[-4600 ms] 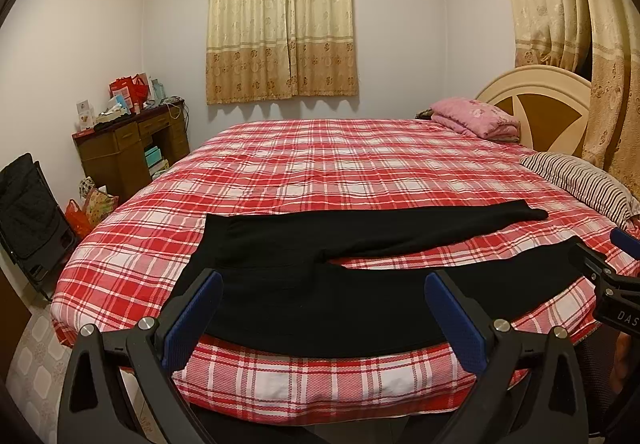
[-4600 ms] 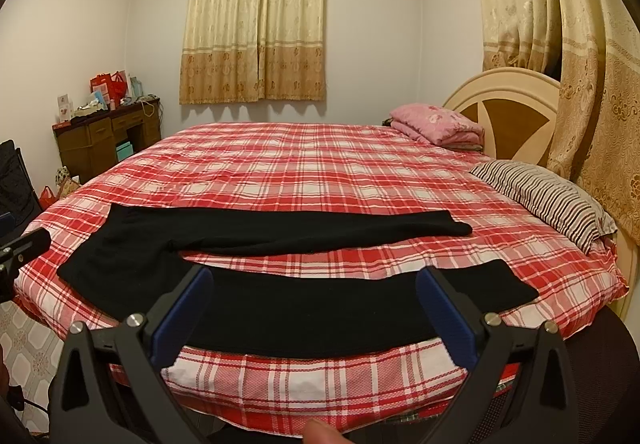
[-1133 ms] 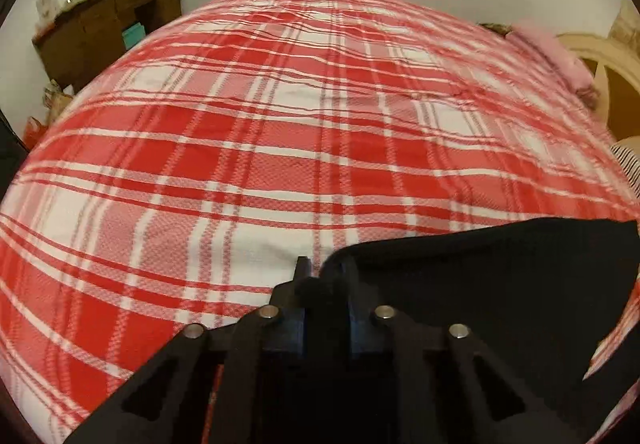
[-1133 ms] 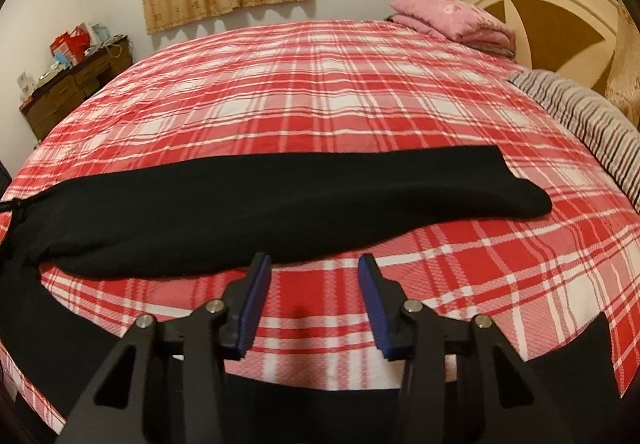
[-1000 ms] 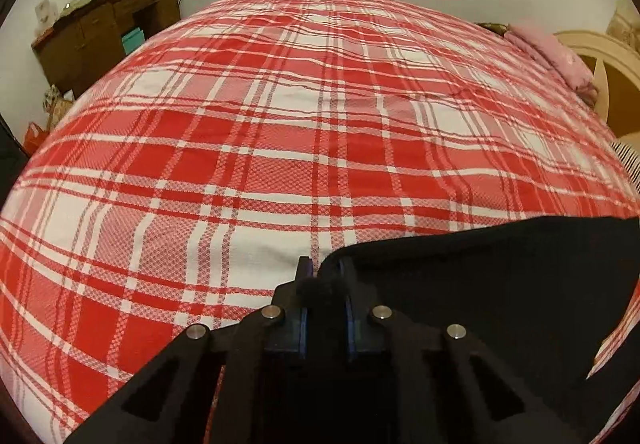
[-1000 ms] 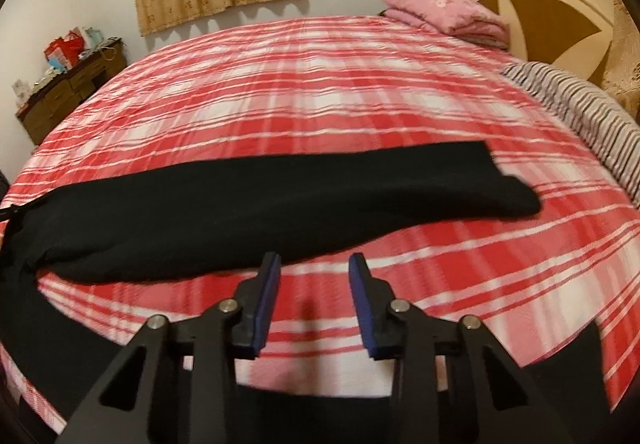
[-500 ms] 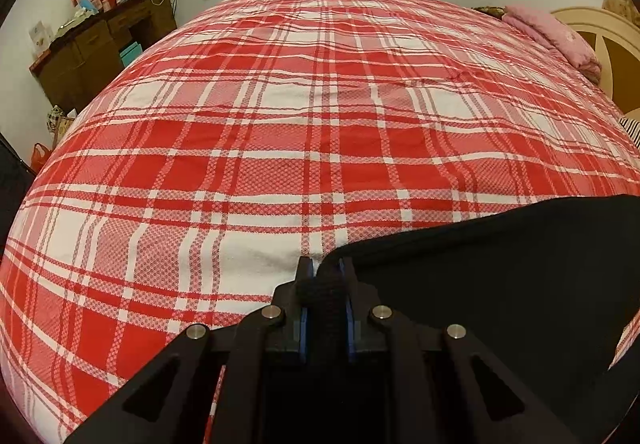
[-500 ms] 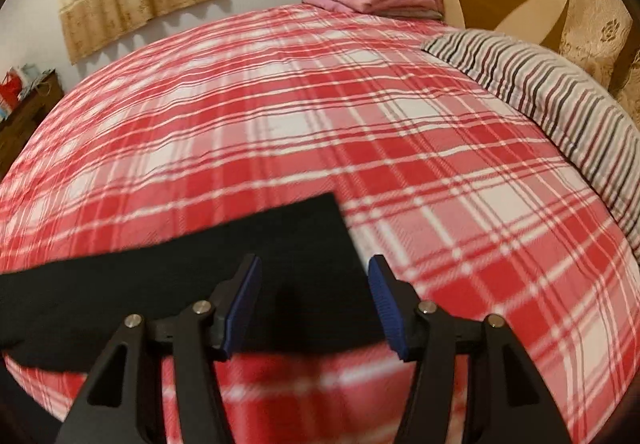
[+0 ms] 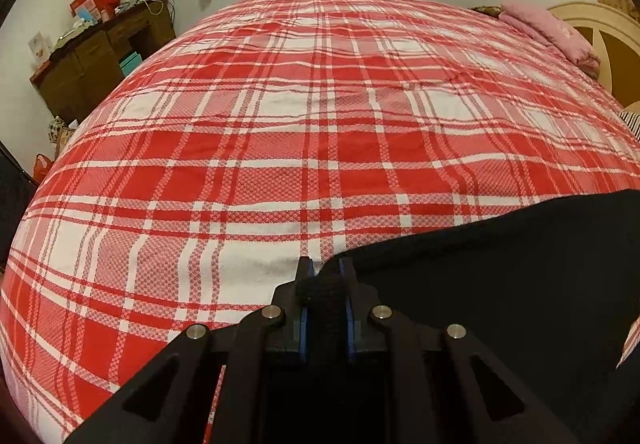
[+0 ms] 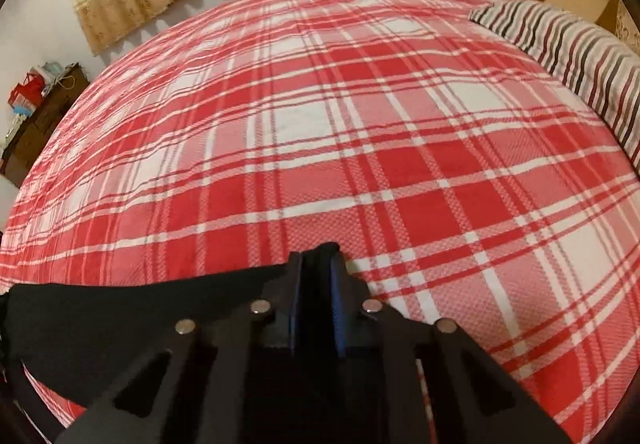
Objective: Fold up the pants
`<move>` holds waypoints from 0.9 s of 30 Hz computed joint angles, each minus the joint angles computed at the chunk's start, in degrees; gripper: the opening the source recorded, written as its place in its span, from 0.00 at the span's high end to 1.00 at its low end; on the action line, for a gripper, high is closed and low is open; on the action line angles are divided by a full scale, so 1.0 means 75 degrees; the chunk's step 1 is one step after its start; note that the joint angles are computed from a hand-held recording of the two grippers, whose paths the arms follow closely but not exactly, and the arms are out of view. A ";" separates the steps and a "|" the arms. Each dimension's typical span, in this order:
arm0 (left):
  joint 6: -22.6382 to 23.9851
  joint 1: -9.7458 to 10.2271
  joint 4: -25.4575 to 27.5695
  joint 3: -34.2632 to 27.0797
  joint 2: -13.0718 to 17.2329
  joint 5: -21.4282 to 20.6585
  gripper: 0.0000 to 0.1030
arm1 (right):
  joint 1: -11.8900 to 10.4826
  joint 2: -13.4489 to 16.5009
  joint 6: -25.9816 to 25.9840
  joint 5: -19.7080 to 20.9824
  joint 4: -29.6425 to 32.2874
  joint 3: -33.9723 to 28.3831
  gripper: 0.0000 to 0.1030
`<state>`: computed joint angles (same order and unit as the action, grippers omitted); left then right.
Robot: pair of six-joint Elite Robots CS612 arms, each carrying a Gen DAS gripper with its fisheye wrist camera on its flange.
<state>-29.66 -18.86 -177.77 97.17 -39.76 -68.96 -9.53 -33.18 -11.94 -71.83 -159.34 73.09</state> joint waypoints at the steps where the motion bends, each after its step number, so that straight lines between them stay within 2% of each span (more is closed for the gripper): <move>1: -0.0024 0.0003 -0.0110 0.0039 -0.0021 0.0005 0.87 | -0.0007 -0.0066 -0.0044 0.0055 -0.0134 0.0126 0.87; 14: 0.0167 -0.0133 -0.2103 0.0833 -0.0433 0.0076 0.87 | -0.0226 -0.1008 0.0175 0.1249 -0.2658 0.1700 0.88; 20: 0.0181 -0.0210 -0.3168 0.1349 -0.0608 -0.0139 0.87 | -0.0538 -0.1451 0.0269 0.2002 -0.3917 0.2605 0.88; 27: 0.0515 -0.0382 -0.4814 0.2079 -0.0666 -0.0360 0.87 | -0.0970 -0.1663 0.0571 0.2713 -0.5049 0.3489 0.88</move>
<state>-25.80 -21.73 -213.87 112.76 -44.75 -71.65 -16.80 -45.65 -7.66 -51.48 -197.21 99.26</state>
